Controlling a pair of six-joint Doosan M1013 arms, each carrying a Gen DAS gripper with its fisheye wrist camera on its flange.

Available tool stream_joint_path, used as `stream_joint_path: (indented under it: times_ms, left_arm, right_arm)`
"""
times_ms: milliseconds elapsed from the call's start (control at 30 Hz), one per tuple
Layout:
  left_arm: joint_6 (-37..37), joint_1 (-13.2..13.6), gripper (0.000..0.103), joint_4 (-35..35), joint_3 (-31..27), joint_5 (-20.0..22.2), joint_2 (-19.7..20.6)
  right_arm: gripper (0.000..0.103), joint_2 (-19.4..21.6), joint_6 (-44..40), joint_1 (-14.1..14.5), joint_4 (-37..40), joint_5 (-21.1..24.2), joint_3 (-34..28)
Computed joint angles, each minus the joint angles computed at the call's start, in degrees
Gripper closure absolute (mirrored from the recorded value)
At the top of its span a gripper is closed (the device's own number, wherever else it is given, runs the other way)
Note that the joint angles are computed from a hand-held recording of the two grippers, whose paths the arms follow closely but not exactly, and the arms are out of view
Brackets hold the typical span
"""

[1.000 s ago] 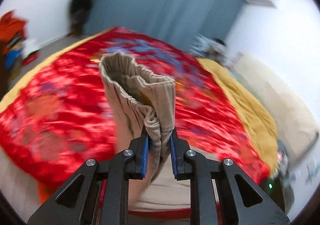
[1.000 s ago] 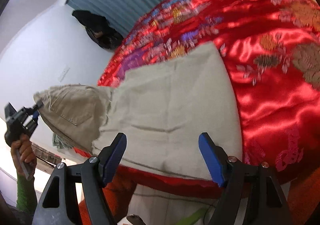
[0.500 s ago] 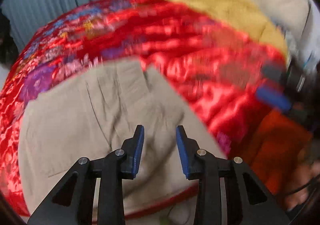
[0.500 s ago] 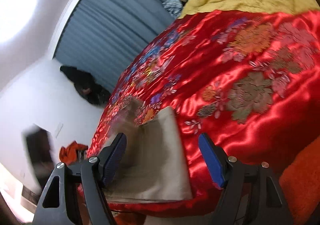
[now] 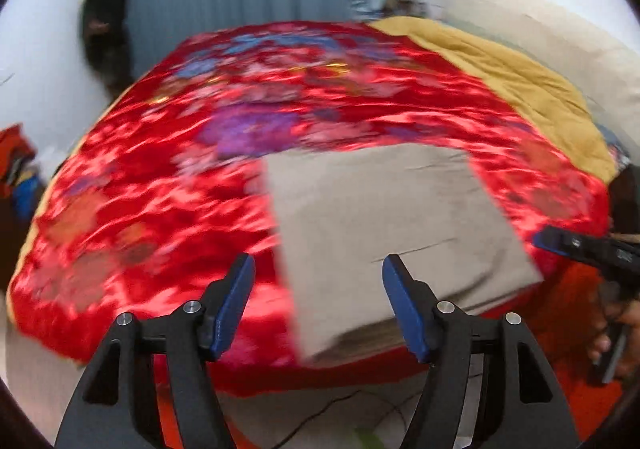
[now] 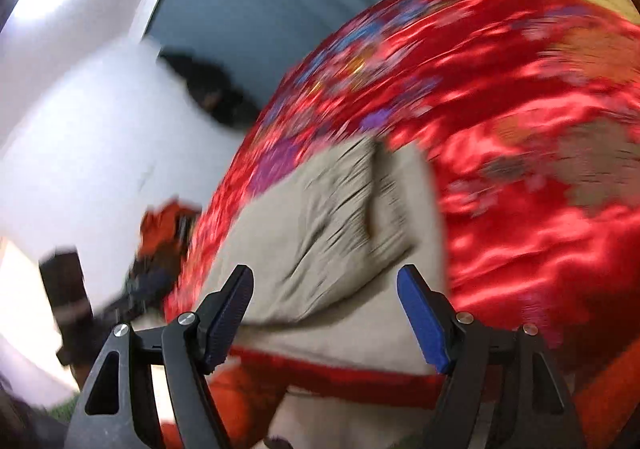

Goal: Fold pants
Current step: 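Open the left tool and withdraw it from the folded trousers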

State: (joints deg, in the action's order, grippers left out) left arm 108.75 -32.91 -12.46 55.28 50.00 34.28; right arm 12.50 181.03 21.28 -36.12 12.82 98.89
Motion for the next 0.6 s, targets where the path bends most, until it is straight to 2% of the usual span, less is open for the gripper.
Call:
stream_joint_path:
  times_ms: [100, 233, 600]
  left_arm:
    - [-3.4, 0.8, 0.035, 1.2, 0.8, -0.1, 0.2]
    - [-5.1, 1.0, 0.035, 1.5, 2.1, -1.4, -0.3]
    - [-6.9, 1.3, 0.035, 2.0, 1.4, -0.3, 0.3]
  right_arm:
    - [0.029, 1.0, -5.6, -0.1, 6.0, 0.7, -1.1]
    - [0.029, 1.0, -3.2, -0.2, 3.9, 1.7, -0.9]
    - [0.029, 0.0, 7.6, 0.2, -5.4, 0.8, 0.8]
